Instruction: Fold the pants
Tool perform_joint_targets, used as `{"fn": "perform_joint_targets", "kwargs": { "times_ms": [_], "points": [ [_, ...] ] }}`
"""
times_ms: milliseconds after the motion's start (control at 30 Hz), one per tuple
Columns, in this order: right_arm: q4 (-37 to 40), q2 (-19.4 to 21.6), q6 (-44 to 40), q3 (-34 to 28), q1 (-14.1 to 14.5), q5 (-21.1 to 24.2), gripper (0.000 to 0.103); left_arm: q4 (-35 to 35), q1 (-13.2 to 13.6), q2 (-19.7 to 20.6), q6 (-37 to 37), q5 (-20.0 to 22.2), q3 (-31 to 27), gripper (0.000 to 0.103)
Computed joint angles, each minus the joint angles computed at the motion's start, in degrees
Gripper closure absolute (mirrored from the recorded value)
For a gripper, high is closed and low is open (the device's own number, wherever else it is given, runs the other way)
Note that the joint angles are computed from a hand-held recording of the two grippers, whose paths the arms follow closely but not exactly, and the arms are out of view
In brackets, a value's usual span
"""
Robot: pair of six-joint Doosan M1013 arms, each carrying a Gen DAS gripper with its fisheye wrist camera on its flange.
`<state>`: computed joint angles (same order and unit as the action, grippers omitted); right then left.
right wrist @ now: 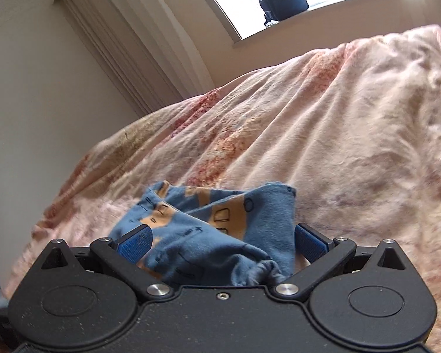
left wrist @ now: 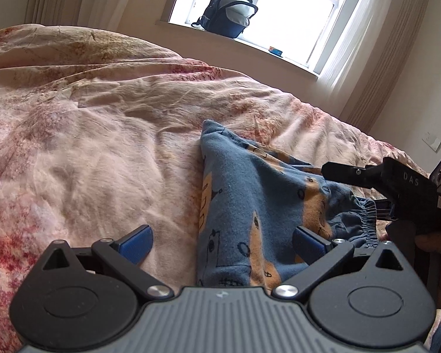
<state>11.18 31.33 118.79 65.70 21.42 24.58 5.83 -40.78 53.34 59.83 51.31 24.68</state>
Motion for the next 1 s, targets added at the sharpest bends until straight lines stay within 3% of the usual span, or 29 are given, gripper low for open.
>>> {"fn": "perform_joint_targets", "kwargs": {
  "times_ms": [167,333,833,933,1000],
  "points": [
    [2.1,-0.2,1.5,0.9,-0.4,-1.7,0.002,-0.3,0.0,0.2,0.5,0.3,-0.3,0.0],
    [-7.9,0.3,9.4,-0.8,0.3,1.6,0.015,-0.5,0.1,0.3,0.7,0.6,-0.5,0.0],
    [-13.6,0.4,13.5,-1.1,0.9,3.2,0.034,-4.4,0.8,-0.4,1.1,-0.5,0.6,0.001],
    [-14.7,0.6,13.7,-1.4,1.1,3.9,0.038,-4.3,0.8,-0.2,0.7,0.4,-0.1,0.01],
    [-14.7,0.5,13.8,-1.3,1.1,3.7,0.049,-4.3,0.8,0.0,1.2,1.1,-0.8,0.018]
  ]
}}
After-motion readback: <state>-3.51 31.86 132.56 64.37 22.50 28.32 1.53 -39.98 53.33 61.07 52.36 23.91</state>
